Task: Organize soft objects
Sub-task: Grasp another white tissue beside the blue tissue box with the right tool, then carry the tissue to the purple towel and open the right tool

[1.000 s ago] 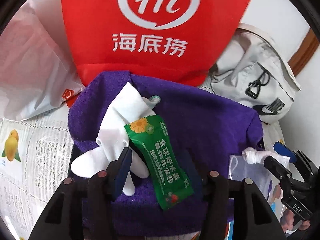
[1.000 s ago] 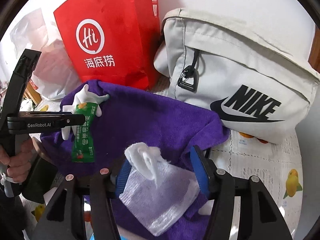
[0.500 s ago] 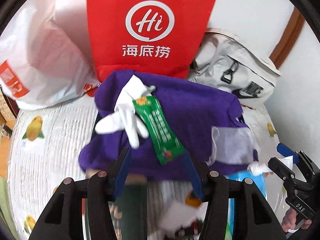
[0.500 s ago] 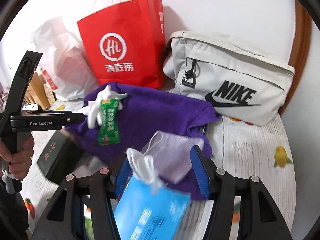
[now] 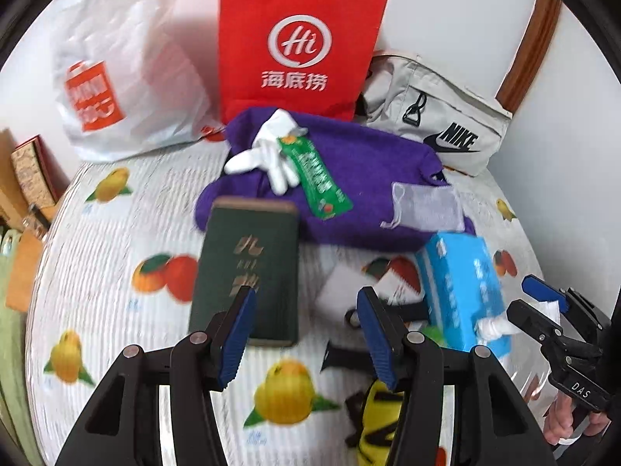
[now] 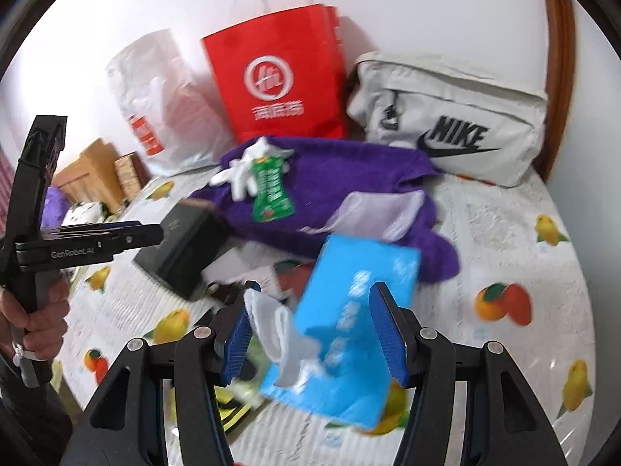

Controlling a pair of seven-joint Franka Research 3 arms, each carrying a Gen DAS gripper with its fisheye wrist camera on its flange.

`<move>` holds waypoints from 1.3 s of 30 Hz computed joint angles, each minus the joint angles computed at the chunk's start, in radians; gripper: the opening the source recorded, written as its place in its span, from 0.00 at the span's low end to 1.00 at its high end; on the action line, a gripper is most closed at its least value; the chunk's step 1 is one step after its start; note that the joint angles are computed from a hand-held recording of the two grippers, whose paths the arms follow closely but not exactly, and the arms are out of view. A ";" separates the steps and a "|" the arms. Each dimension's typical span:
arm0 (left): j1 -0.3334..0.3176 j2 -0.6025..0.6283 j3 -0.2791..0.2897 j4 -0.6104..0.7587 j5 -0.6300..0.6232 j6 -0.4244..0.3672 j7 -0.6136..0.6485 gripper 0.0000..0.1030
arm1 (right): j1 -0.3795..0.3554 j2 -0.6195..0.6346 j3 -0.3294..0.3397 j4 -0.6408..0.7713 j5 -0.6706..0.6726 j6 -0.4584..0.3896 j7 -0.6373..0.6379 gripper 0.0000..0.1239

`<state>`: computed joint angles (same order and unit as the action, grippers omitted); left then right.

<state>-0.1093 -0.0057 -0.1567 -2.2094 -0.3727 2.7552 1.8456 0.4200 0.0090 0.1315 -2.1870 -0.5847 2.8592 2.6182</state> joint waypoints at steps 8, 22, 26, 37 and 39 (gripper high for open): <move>-0.001 -0.065 0.049 -0.107 -0.138 0.004 0.062 0.50 | 0.058 0.115 -0.008 0.103 0.042 -0.004 -0.143 0.47; 0.033 -0.028 0.062 -0.092 -0.247 -0.033 0.154 0.50 | 0.168 0.353 -0.076 0.368 0.268 -0.138 -0.550 0.50; 0.046 -0.016 0.052 -0.080 -0.260 -0.041 0.168 0.50 | 0.188 0.387 -0.098 0.412 0.294 -0.185 -0.581 0.50; 0.063 0.009 0.035 -0.053 -0.320 -0.071 0.223 0.50 | 0.193 0.310 -0.125 0.310 0.315 -0.087 -0.528 0.06; 0.066 0.014 0.032 -0.049 -0.320 -0.075 0.225 0.50 | 0.168 0.297 -0.108 0.295 0.350 -0.057 -0.545 0.05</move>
<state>-0.0434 0.0085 -0.1252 -2.2581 -0.6925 2.6803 2.0703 0.5878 0.3063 0.0234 -1.8922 -0.2350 2.8020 2.0729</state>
